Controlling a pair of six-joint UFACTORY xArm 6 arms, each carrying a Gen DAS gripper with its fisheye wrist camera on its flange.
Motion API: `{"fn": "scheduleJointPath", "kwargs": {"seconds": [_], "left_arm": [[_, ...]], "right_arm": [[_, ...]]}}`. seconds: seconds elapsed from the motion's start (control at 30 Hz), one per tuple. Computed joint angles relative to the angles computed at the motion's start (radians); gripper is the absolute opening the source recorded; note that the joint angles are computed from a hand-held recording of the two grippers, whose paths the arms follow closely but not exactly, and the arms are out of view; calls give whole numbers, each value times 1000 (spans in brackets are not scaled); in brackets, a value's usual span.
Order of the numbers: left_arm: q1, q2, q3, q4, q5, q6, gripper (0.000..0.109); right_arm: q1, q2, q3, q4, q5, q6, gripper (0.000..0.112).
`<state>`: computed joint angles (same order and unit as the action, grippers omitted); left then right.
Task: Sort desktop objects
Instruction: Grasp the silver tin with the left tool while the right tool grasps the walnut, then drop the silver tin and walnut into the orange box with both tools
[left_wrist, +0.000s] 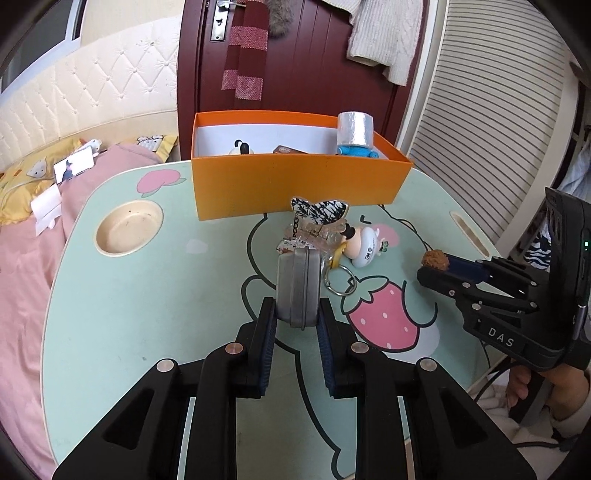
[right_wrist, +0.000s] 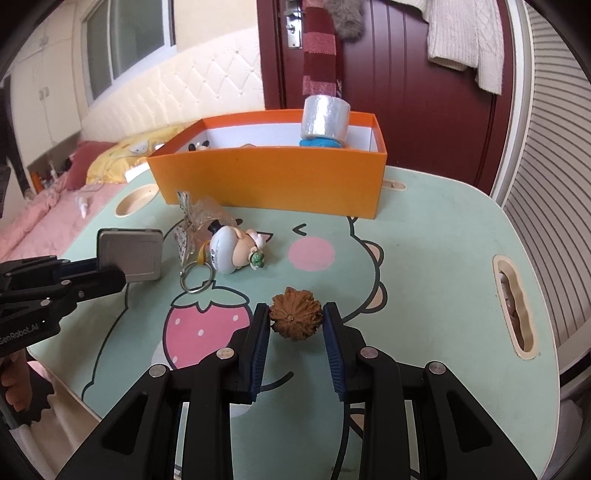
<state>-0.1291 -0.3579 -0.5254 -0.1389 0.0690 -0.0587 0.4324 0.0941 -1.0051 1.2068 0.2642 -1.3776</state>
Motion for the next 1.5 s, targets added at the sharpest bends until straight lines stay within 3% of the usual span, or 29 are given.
{"fn": "scheduleJointPath", "kwargs": {"seconds": [0.3, 0.43, 0.57, 0.77, 1.03, 1.17, 1.3, 1.5], "left_arm": [[-8, -7, 3, -118, 2, 110, 24], [15, 26, -5, -15, -1, -7, 29], [3, 94, -41, -84, -40, 57, 30], [-50, 149, -99, -443, -57, 369, 28], [-104, 74, -84, -762, -73, 650, 23], [-111, 35, -65, -759, -87, 648, 23], [-117, 4, -69, -844, -80, 718, 23], [-93, 1, -97, -781, -79, 675, 23]], "right_arm": [[-10, 4, -8, -11, 29, 22, 28], [-10, 3, -6, -19, 31, 29, 28], [-9, 4, -4, -27, 35, 36, 28], [-15, 10, -7, -53, 46, 63, 28], [-17, 4, -5, -35, 49, 47, 28], [-18, 2, -5, -21, 49, 34, 28], [-19, 3, -7, -23, 50, 38, 28], [-24, -2, -18, 9, 64, 17, 28]]}}
